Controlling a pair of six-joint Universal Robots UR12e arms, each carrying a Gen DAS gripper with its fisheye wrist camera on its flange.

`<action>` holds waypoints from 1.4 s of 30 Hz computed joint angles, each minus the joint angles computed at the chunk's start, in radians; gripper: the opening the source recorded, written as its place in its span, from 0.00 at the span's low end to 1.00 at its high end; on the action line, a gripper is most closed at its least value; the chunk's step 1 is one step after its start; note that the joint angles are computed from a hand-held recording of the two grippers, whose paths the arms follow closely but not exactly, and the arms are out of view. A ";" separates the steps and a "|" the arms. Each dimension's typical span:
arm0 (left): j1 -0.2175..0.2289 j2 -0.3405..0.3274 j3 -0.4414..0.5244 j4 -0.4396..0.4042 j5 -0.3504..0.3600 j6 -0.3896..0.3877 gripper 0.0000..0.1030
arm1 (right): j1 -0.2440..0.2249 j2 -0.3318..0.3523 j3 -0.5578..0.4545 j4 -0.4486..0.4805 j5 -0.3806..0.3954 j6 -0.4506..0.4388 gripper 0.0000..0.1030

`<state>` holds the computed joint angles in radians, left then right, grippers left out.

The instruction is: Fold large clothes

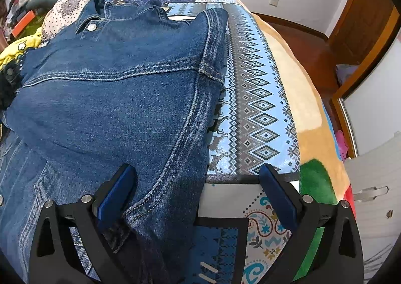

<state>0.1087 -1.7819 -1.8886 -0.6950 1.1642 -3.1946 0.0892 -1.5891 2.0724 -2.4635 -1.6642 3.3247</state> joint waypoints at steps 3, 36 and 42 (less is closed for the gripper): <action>-0.016 0.019 -0.008 0.030 0.141 0.000 0.89 | 0.003 -0.002 -0.003 0.013 -0.005 0.006 0.96; 0.054 0.311 -0.237 -0.059 0.154 0.312 0.89 | 0.026 -0.259 0.141 -0.029 0.160 0.093 0.96; 0.067 0.315 -0.274 -0.136 0.136 0.266 0.89 | 0.005 -0.301 0.193 -0.008 0.249 0.188 0.96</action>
